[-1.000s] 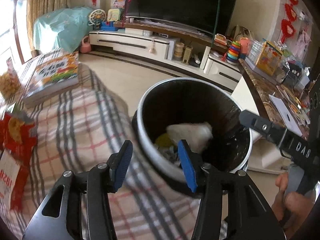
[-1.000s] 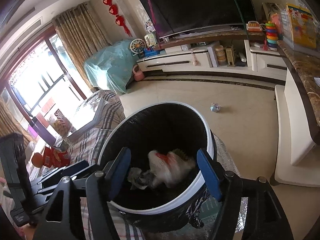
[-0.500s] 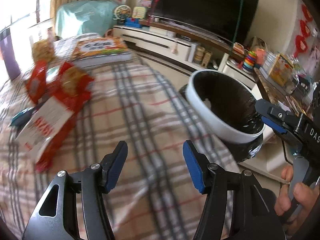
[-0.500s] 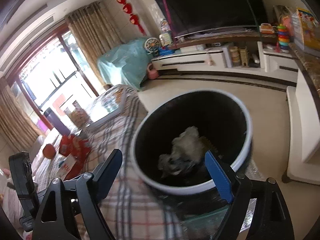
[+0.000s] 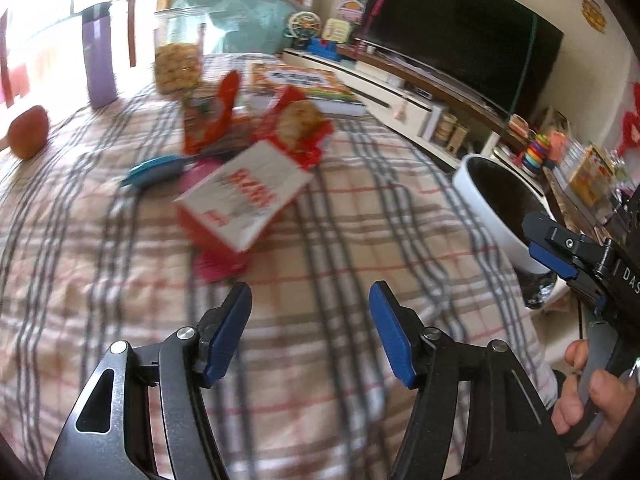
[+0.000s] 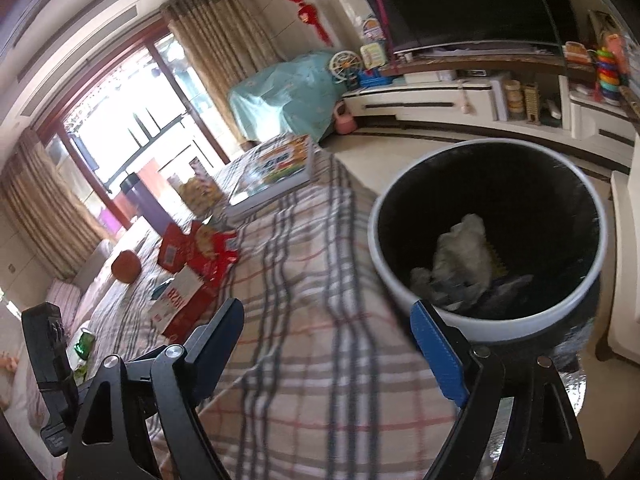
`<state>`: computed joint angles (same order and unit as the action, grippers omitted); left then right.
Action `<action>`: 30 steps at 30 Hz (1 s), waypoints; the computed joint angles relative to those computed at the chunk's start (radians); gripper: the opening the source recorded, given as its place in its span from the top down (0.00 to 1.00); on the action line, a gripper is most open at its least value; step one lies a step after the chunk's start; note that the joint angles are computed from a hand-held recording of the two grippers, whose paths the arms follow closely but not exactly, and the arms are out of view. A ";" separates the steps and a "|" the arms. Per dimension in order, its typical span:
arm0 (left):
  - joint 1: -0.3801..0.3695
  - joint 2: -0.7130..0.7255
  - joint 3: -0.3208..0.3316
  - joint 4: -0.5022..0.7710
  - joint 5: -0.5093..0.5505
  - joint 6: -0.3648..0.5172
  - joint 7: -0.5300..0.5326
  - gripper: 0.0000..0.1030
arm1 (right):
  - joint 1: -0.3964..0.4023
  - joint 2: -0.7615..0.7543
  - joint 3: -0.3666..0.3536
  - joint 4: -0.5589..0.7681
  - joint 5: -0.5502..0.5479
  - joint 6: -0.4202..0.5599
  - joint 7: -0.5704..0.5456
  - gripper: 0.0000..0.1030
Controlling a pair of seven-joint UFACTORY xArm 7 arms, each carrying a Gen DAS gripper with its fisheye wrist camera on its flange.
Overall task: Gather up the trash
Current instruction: 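Grasp the white-red printed box with the left tool while the right grasps the red chip bag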
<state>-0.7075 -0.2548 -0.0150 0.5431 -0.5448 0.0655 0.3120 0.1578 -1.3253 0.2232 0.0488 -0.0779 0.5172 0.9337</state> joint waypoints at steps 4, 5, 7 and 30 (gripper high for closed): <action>0.016 -0.012 0.022 -0.014 0.002 -0.005 0.006 0.37 | 0.017 0.093 0.030 0.022 0.006 -0.064 0.028 0.15; 0.017 -0.012 0.026 -0.014 0.003 -0.008 0.008 0.36 | 0.020 0.110 0.036 0.027 0.005 -0.077 0.034 0.15; 0.019 -0.008 0.039 -0.013 0.011 -0.019 0.021 0.31 | 0.026 0.143 0.045 0.036 0.003 -0.097 0.044 0.15; 0.092 0.156 -0.025 0.138 -0.219 -0.051 0.393 0.44 | -0.029 0.482 0.056 0.123 -0.020 -0.364 0.053 0.15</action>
